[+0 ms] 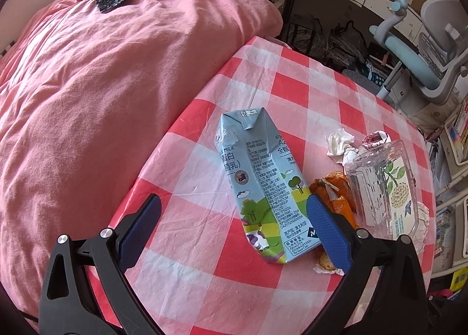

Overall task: Collect trash
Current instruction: 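Close the left gripper on the blue milk carton while the right gripper closes on crumpled tissue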

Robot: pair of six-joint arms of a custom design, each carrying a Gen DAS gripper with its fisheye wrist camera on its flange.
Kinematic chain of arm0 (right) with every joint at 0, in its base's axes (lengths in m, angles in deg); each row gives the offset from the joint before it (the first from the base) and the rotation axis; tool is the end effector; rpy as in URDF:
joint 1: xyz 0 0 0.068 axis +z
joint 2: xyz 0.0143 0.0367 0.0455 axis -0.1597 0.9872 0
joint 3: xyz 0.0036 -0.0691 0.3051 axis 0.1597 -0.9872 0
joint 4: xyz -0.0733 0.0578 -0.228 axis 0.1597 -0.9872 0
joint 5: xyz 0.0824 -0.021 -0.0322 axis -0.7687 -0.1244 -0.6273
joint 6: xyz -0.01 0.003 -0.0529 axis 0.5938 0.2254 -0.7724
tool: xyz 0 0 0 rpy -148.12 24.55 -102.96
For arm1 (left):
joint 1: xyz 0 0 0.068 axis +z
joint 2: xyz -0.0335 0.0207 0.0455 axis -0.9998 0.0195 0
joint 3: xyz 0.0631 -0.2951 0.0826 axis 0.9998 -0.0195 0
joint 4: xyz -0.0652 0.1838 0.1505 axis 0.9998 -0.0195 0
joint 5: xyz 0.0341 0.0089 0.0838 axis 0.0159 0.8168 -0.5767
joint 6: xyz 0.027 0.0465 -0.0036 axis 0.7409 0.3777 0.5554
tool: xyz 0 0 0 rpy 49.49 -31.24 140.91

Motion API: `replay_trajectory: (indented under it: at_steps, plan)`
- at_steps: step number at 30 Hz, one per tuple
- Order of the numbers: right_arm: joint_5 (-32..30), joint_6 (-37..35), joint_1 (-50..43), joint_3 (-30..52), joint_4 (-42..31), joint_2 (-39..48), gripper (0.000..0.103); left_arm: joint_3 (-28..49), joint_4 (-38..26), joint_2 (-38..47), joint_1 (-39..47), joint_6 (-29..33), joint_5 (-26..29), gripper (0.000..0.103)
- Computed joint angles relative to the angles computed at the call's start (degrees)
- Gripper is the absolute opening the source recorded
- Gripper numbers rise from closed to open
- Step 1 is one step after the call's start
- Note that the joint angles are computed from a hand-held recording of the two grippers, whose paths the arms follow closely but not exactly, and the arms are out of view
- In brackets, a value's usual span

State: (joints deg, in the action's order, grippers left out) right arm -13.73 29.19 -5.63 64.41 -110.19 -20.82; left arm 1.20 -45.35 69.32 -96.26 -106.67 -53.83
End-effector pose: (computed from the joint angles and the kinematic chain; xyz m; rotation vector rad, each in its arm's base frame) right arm 0.1512 0.0223 0.2101 -0.8432 2.6652 0.4320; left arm 0.2564 -0.0291 0.2109 -0.4193 2.5508 -0.0522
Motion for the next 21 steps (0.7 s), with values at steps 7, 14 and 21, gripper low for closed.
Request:
replay_trajectory:
  at_steps: [7, 14, 21]
  plan:
    - [-0.8, -1.2, -0.8, 0.2, -0.8, 0.3, 0.017, 2.1, 2.5, 5.9, 2.3, -1.7, 3.2, 0.096]
    - [-0.7, -2.0, -1.0, -0.3, 0.0, 1.4, 0.017, 4.4, 4.1, 11.1, 1.1, -1.8, 6.5, 0.095]
    - [-1.2, -1.6, -0.8, 0.0, 1.0, 2.2, 0.014, 2.4, 7.4, 9.5, 5.0, -0.9, 15.1, 0.031]
